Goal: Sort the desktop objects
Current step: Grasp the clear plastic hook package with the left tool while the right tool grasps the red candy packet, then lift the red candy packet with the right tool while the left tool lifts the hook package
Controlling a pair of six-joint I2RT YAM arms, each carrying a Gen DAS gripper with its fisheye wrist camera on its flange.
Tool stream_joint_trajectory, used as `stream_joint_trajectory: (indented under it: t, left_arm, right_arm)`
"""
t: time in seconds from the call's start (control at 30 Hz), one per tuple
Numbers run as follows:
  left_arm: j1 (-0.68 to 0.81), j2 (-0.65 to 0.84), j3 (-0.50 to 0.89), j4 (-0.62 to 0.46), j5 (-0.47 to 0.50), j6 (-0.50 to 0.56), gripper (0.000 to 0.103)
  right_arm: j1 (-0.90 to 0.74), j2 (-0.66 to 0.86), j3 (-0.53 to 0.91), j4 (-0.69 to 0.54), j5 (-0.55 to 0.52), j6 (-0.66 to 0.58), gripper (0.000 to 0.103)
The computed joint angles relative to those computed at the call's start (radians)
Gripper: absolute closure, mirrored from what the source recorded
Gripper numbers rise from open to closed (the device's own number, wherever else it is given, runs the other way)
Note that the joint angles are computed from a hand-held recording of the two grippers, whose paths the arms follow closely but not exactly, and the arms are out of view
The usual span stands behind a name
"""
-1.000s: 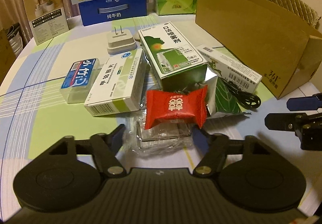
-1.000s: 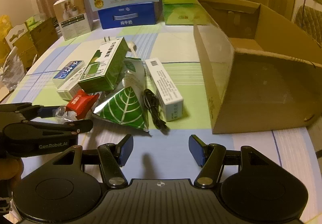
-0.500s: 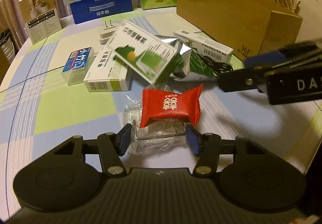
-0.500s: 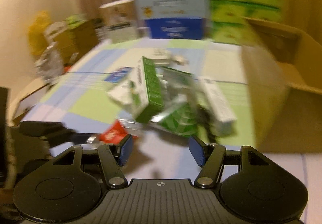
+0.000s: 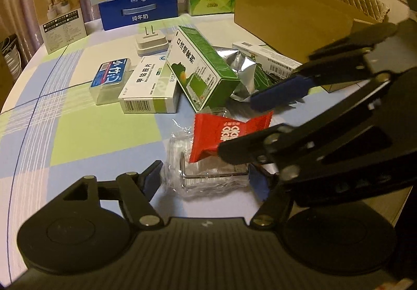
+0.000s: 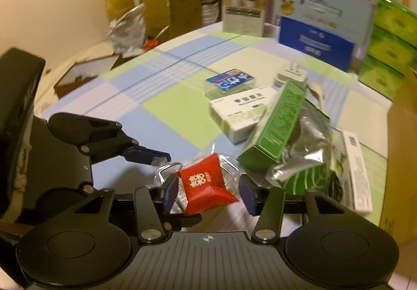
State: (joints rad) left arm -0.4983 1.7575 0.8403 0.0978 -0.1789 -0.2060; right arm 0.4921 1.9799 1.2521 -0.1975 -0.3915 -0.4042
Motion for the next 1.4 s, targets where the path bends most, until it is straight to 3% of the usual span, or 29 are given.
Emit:
stream_joint_trajectory:
  t: [0.07,0.23,0.43,0.57,0.7,0.77,0.83,0.87,1.2,1.33,1.4]
  left_arm:
    - [0.007,0.000,-0.001,-0.005,0.000,-0.014,0.035]
    - [0.009,-0.009,-0.016,0.010,0.007,-0.013,0.033]
    - [0.005,0.000,-0.009,0.013,0.006,-0.022,0.033]
    - [0.001,0.012,-0.001,0.017,0.010,-0.035,0.033]
    - [-0.003,0.027,0.005,0.030,0.004,-0.052,0.034]
    - [-0.008,0.035,0.012,0.027,-0.005,-0.057,0.034]
    - [-0.017,0.044,0.021,0.022,-0.025,-0.062,0.028]
    - [-0.021,0.047,0.022,0.023,-0.036,-0.064,0.025]
    - [-0.057,0.047,0.003,0.047,-0.112,-0.074,0.024]
    - [-0.054,0.045,-0.002,0.061,-0.118,-0.086,0.025]
    - [-0.056,0.047,-0.002,0.065,-0.127,-0.088,0.025]
  right_arm:
    - [0.006,0.011,0.017,-0.016,0.009,-0.010,0.072]
    - [-0.021,-0.005,-0.002,0.006,-0.017,0.033,0.083]
    - [-0.080,-0.095,-0.119,0.100,0.063,0.189,0.083]
    - [-0.097,-0.085,-0.142,0.097,0.145,0.242,0.083]
    - [-0.108,-0.071,-0.165,0.119,0.148,0.268,0.081]
    - [-0.104,-0.069,-0.172,0.136,0.165,0.269,0.070]
    - [-0.107,-0.062,-0.175,0.152,0.164,0.277,0.051]
    - [-0.111,-0.057,-0.175,0.160,0.157,0.282,0.050]
    - [-0.103,-0.022,-0.185,0.210,0.121,0.299,0.051]
    - [-0.118,-0.042,-0.204,0.236,0.140,0.331,0.065]
    - [-0.121,-0.044,-0.209,0.243,0.150,0.339,0.067]
